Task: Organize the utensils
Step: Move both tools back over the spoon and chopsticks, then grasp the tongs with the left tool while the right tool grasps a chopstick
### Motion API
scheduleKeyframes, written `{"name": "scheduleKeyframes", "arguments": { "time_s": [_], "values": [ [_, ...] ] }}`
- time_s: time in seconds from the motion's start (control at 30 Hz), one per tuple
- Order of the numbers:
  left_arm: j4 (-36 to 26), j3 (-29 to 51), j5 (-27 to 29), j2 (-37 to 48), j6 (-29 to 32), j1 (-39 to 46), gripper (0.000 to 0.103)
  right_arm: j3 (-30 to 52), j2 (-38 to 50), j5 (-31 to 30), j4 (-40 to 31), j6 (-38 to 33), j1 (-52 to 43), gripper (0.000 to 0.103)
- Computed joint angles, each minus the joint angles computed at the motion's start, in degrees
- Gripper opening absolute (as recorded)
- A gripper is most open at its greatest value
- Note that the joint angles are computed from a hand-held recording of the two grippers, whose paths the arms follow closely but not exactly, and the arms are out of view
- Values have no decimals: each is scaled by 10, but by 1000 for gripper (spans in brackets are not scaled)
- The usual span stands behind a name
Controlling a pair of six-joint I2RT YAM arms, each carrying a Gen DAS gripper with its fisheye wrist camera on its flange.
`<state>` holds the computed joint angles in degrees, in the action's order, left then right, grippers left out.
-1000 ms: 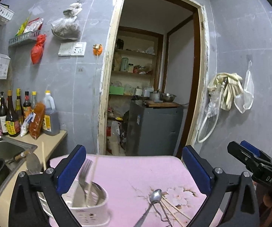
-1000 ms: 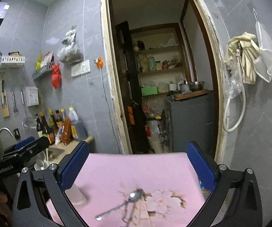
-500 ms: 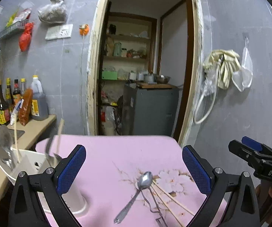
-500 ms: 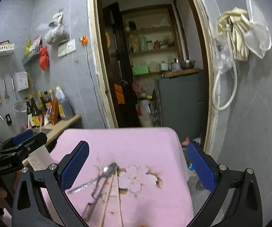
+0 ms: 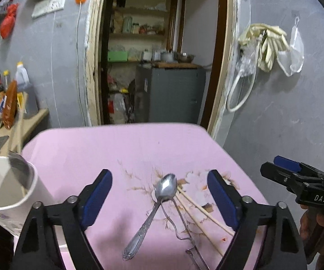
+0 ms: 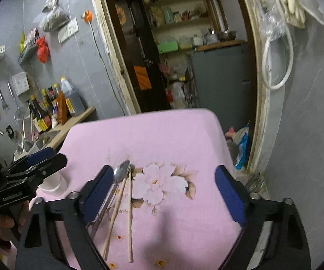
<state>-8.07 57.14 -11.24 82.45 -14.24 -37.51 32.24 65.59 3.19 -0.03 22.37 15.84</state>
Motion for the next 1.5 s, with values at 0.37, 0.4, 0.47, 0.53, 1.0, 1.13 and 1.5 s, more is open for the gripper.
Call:
{"name": "scheduleKeyframes", "arguments": {
  "time_s": [0.37, 0.4, 0.47, 0.53, 1.0, 1.13, 1.5],
  "values": [
    [-65, 61, 130, 108, -45, 47, 47, 61, 172, -102, 32, -26, 3, 46],
    [-70, 65, 142, 115, -49, 50, 46, 70, 189, -111, 29, -30, 6, 44],
    [-74, 68, 156, 123, -54, 52, 46, 88, 216, -125, 21, -41, 10, 37],
    [-85, 78, 169, 134, -59, 54, 46, 106, 243, -135, 14, -52, 17, 33],
    [-152, 134, 208, 192, -63, 55, 40, 181, 308, -111, -63, -105, 60, 16],
    [-172, 155, 199, 208, -57, 44, 37, 184, 294, -106, -95, -103, 64, 7],
    [-269, 256, 191, 263, -20, 45, 29, 250, 350, -153, -138, -120, 35, 8]
  ]
}}
